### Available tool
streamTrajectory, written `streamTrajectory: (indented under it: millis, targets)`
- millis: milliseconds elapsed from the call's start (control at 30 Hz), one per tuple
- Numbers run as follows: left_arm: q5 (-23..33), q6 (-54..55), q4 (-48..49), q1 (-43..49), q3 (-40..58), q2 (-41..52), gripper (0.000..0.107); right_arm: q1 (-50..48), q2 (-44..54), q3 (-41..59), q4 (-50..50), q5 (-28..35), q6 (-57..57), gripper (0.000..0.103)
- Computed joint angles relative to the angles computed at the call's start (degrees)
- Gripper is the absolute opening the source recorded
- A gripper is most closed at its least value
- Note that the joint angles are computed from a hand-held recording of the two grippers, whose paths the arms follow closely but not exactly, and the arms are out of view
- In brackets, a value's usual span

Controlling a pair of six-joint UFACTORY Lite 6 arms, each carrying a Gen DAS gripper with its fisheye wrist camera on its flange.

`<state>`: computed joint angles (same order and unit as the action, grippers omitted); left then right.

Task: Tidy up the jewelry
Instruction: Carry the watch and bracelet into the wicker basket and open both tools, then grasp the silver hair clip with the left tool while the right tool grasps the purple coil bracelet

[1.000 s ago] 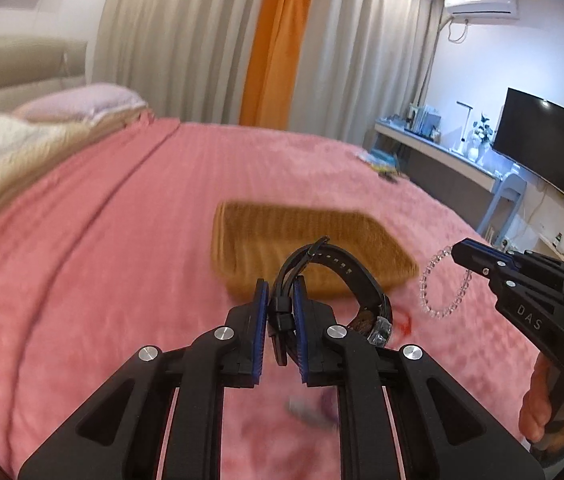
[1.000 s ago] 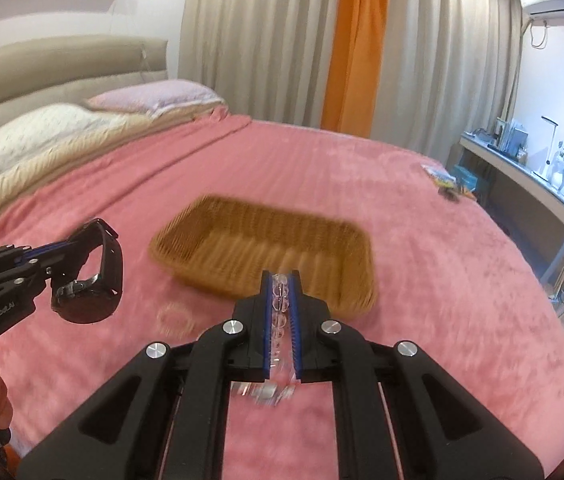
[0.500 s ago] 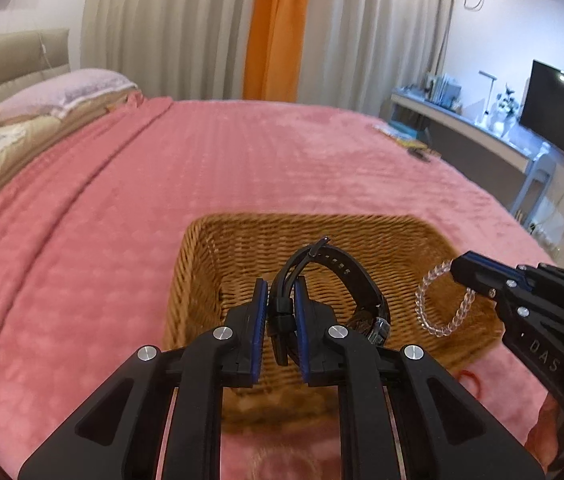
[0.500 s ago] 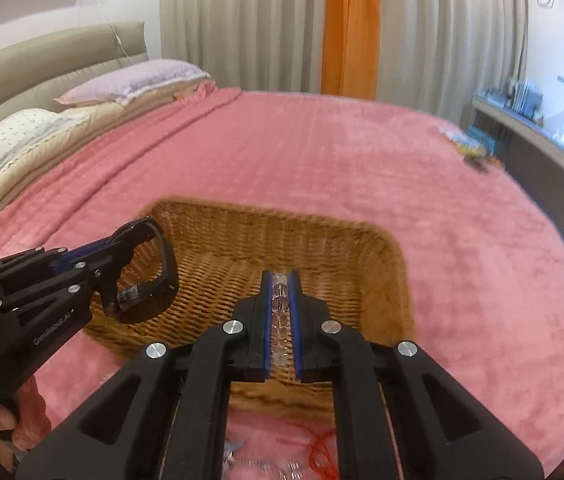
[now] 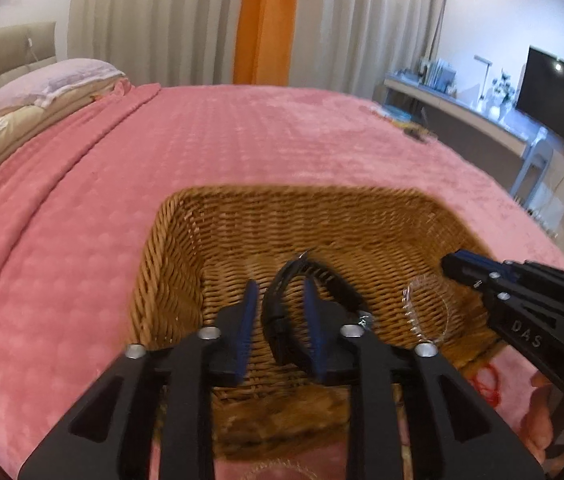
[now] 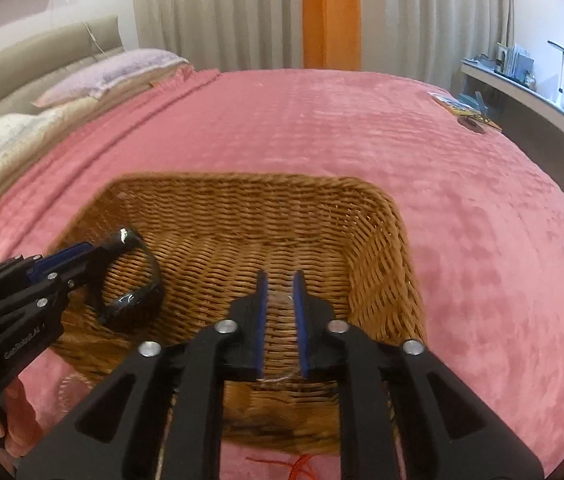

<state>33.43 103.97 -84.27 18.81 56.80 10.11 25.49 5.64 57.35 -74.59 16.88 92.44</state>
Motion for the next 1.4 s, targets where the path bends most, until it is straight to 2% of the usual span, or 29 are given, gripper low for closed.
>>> streamTrajectory:
  millis: [67, 233, 333, 367, 467, 567, 667, 733, 800, 867, 933, 1167, 1233, 1267, 1333, 1400]
  targets:
    - [3.22, -0.19, 0.37, 2.28, -1.9, -3.16, 0.039, 1.11, -3.66, -2.34, -1.01, 0.92, 1.24, 0.025]
    - [15.25, -2.35, 4.88, 12.7, -9.67, -16.34, 0.049, 7.09, -17.62, -9.87, 4.54, 5.54, -3.3, 0.026]
    - [25.12, -3.23, 9.35, 22.66, -13.77, -23.87, 0.052, 13.14, -28.69, -15.65, 8.14, 10.87, -5.05, 0.041]
    - [27.91, -3.41, 10.82, 25.81, -14.84, -25.69, 0.052, 16.31, -32.74, -17.96, 8.4, 13.6, -4.0, 0.048]
    - [36.49, -2.62, 16.04, 36.32, -17.72, -29.37, 0.052, 28.01, -40.28, -23.03, 8.18, 22.87, 1.65, 0.048]
    - [42.5, 0.0, 21.73, 45.59, -20.71, -29.77, 0.052, 40.66, -41.54, -26.6, 8.01, 31.59, 10.14, 0.048]
    - [42.62, 2.27, 25.69, 48.89, -22.43, -26.8, 0.05, 47.76, -35.13, -27.09, 8.91, 34.21, 16.89, 0.048]
    - [40.38, 3.6, 27.43, 49.23, -23.88, -24.03, 0.05, 48.26, -30.26, -27.48, 8.74, 30.14, 20.91, 0.048]
    - [37.49, 3.79, 28.19, 48.06, -24.59, -21.36, 0.05, 46.53, -26.71, -28.02, 8.16, 25.1, 23.66, 0.038]
    - [36.53, 5.12, 28.56, 48.27, -24.91, -18.96, 0.05, 44.22, -22.6, -27.46, 8.22, 20.3, 24.71, 0.035]
    - [35.51, 5.49, 28.46, 47.39, -24.68, -16.92, 0.05, 43.46, -19.1, -26.3, 8.56, 19.2, 24.61, 0.031]
    - [34.01, 5.64, 27.89, 45.93, -24.39, -13.47, 0.049, 41.84, -9.07, -20.0, 10.15, 17.23, 21.12, 0.031]
    - [34.14, 5.8, 28.04, 46.08, -24.29, -12.98, 0.049, 41.92, -7.81, -19.19, 10.33, 17.82, 20.3, 0.026]
    - [34.14, 5.75, 28.13, 46.04, -24.19, -12.83, 0.049, 42.03, -7.57, -18.91, 10.53, 17.57, 19.67, 0.02]
    - [33.53, 5.5, 28.25, 45.56, -24.21, -12.6, 0.049, 42.66, -6.95, -18.23, 11.02, 18.66, 19.25, 0.019]
    - [32.75, 5.24, 28.47, 44.83, -24.14, -12.22, 0.046, 43.85, -7.97, -18.88, 11.08, 20.3, 20.27, 0.012]
